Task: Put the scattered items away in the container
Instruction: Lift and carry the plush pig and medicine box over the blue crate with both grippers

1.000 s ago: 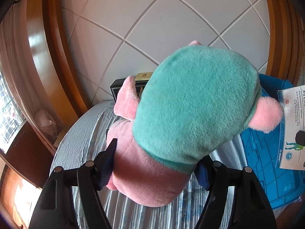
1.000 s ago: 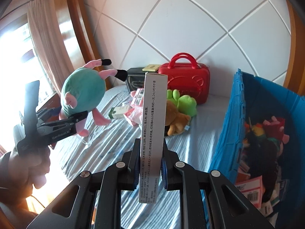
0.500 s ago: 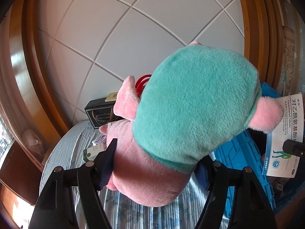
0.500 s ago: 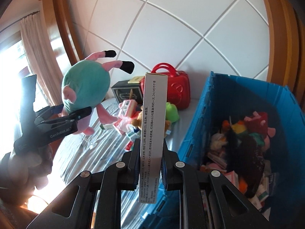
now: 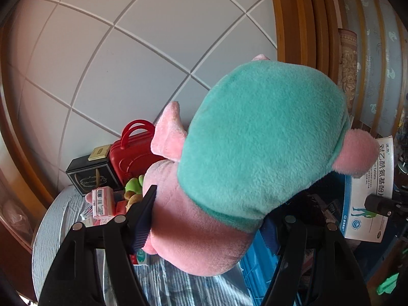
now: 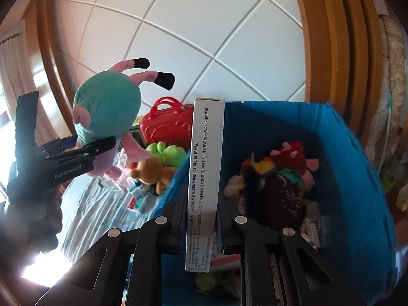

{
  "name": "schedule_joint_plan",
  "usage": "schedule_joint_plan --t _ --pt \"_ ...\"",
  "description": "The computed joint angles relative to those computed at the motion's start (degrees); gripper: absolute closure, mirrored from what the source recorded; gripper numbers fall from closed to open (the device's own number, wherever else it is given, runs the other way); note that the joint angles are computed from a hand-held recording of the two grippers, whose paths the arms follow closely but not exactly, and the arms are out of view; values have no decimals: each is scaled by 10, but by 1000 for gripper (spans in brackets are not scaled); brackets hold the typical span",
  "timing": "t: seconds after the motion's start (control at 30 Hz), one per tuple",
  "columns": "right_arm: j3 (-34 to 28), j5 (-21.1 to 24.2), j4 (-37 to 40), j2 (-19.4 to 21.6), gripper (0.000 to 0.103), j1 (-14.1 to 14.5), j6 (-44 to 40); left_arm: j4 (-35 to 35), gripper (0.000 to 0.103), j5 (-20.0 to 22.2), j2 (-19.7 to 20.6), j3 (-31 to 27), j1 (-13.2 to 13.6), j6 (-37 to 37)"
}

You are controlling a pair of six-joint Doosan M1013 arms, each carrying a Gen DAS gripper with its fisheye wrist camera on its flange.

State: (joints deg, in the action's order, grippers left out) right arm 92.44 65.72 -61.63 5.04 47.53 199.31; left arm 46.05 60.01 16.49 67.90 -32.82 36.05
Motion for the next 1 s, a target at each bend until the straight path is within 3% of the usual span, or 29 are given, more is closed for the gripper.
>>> schedule_joint_plan --t 0.27,0.67,1.0 --pt "36 56 13 -23 85 7 65 -39 33 -30 45 -63 -8 88" --pt "62 136 37 -46 85 28 127 -104 33 -37 95 -139 -16 170" --pt "77 158 42 -57 85 33 143 -122 33 -42 118 -177 -18 204"
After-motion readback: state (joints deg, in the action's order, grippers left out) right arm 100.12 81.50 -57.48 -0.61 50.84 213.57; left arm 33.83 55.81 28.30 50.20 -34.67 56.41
